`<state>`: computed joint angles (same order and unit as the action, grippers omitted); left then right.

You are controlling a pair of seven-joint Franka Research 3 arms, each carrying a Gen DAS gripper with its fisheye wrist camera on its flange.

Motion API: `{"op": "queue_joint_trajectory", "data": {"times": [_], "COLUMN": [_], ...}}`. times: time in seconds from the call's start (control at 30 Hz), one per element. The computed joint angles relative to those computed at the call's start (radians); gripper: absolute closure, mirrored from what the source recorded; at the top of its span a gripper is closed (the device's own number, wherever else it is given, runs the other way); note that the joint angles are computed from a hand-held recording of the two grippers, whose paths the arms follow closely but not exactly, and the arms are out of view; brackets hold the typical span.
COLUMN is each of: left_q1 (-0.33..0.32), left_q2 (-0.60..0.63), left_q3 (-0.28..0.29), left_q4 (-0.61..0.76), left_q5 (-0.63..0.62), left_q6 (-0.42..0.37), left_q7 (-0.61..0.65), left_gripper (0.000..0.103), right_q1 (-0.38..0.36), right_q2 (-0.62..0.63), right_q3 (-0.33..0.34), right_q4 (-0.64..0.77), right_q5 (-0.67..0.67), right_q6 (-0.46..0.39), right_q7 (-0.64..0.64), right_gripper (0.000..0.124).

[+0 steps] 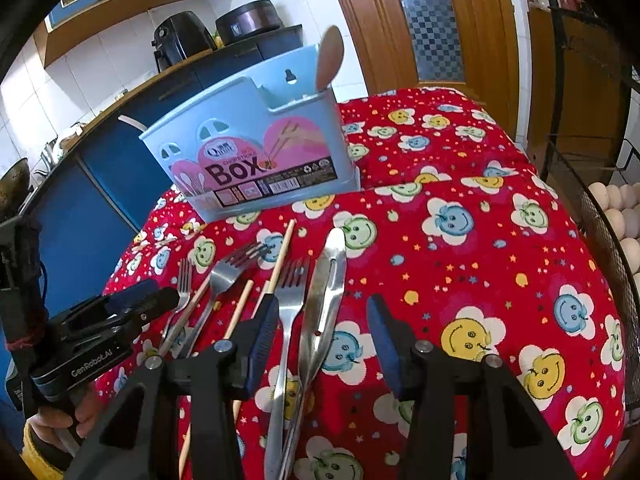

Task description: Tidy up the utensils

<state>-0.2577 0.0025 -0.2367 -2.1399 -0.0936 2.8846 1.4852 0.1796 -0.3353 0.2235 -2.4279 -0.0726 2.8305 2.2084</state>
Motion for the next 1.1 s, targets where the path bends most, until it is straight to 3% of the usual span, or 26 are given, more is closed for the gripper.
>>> {"op": "queue_joint_trajectory", "data": {"times": [0.23, 0.37, 0.47, 0.6, 0.87, 0.93, 1.1], "left_q1": [-0.008, -0.01, -0.009, -0.007, -0.003, 0.002, 0.026], "left_q2": [0.0, 0.008, 0.019, 0.036, 0.071, 0.075, 0.081], "left_q3": [-0.006, -0.009, -0.014, -0.021, -0.029, -0.034, -0.047], "left_q4": [-0.008, 0.002, 0.016, 0.041, 0.086, 0.096, 0.111], "left_q5": [0.006, -0.028, -0.071, -0.109, -0.028, -0.052, -0.216], "left_q6": [0.01, -0.008, -0.036, -0.085, -0.131, -0.137, -0.148], "left_q7": [0.047, 0.105, 0.16, 0.216, 0.189, 0.205, 0.253], "left_gripper": [0.062, 0.079, 0.086, 0.087, 0.089, 0.098, 0.099], "right_q1": [0.039, 0.045, 0.043, 0.043, 0.083, 0.102, 0.128], "right_q2": [0.016, 0.02, 0.021, 0.025, 0.032, 0.039, 0.064], "right_q3": [-0.037, -0.042, -0.041, -0.041, -0.081, -0.103, -0.139], "right_q4": [0.008, 0.008, 0.009, 0.013, 0.024, 0.033, 0.06], "right_q5": [0.062, 0.082, 0.082, 0.081, 0.155, 0.206, 0.323], "right_q6": [-0.034, -0.039, -0.041, -0.047, -0.061, -0.072, -0.1], "right_q7": [-0.049, -0.068, -0.073, -0.081, -0.16, -0.207, -0.306], "right_gripper": [0.085, 0.085, 0.085, 0.085, 0.085, 0.085, 0.085]}}
